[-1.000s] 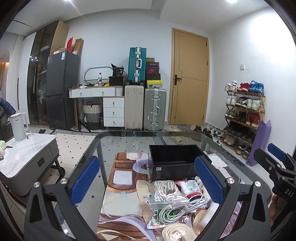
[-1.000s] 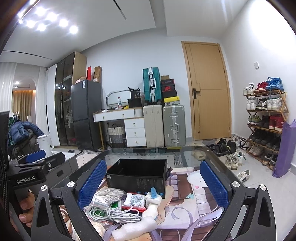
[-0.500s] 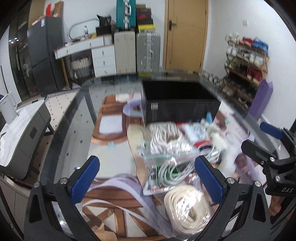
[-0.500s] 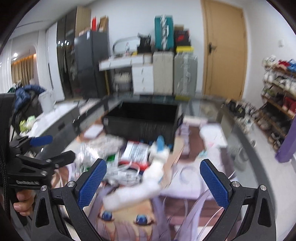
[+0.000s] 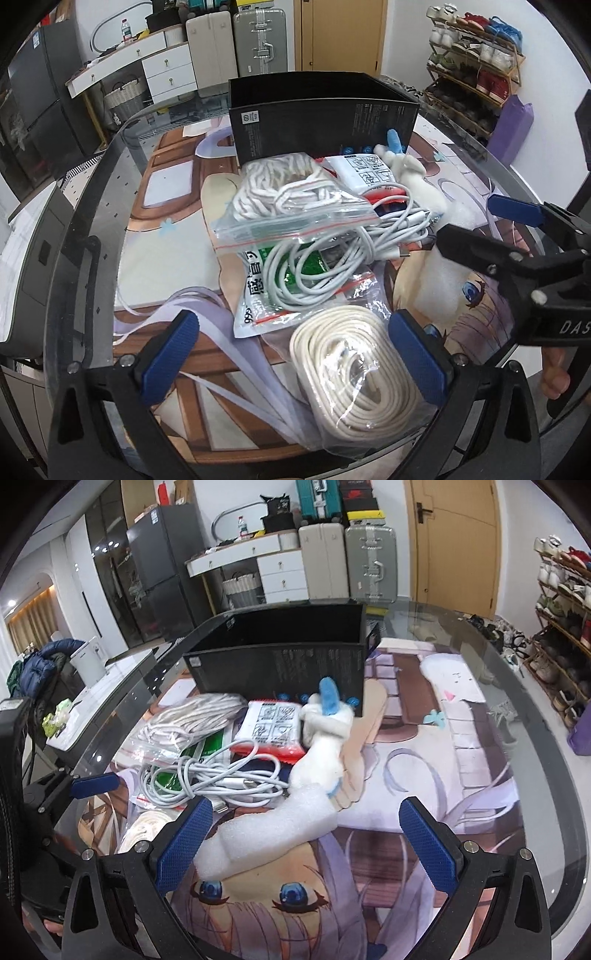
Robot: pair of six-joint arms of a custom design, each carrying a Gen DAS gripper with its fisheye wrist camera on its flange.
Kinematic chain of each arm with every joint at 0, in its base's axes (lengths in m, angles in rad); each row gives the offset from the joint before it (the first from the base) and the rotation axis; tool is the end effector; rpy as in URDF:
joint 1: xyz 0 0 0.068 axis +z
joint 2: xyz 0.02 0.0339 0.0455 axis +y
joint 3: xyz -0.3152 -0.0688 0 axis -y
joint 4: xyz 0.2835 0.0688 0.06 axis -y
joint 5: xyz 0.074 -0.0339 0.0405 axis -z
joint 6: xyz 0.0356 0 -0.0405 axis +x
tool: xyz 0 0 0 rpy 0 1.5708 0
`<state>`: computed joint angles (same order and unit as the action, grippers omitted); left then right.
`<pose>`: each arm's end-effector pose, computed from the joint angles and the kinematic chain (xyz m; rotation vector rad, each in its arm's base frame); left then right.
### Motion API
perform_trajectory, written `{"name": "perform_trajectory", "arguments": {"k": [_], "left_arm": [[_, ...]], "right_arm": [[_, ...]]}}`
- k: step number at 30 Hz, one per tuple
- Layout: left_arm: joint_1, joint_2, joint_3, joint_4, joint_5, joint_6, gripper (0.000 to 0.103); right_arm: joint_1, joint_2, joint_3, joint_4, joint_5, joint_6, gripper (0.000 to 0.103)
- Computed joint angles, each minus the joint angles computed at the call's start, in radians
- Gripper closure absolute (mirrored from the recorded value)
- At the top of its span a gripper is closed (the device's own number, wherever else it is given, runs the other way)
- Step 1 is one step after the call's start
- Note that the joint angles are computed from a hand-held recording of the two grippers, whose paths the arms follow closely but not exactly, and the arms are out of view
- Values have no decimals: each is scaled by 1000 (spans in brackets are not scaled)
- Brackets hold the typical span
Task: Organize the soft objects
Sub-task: 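Grasp the white foam piece with the right tool while the left tool grasps a clear bag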
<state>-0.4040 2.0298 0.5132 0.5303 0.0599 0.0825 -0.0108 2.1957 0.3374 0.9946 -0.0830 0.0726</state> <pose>0.2707 -0.1181 0.0249 0.6407 2.4857 -0.1995 0.2527 0.0002 -0.0030 0.0642 2.4338 0.1288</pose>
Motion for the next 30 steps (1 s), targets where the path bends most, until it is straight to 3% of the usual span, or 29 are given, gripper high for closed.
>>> {"name": "perform_trajectory", "arguments": {"k": [6, 11, 19, 23, 30], "left_arm": [[-4, -2, 4, -33, 37, 37, 0], [-49, 24, 15, -38, -23, 45, 0], [21, 23, 20, -64, 46, 76, 0], [40, 25, 12, -50, 67, 110, 0], [51, 19, -12, -29, 61, 101, 0]], "right_arm": [[-3, 13, 30, -48, -16, -23, 0], [-20, 24, 52, -92, -57, -31, 1], [-52, -30, 30, -144, -110, -116, 21], [-62, -55, 6, -143, -82, -169, 22], [-139, -47, 1, -136, -134, -224, 23]]}}
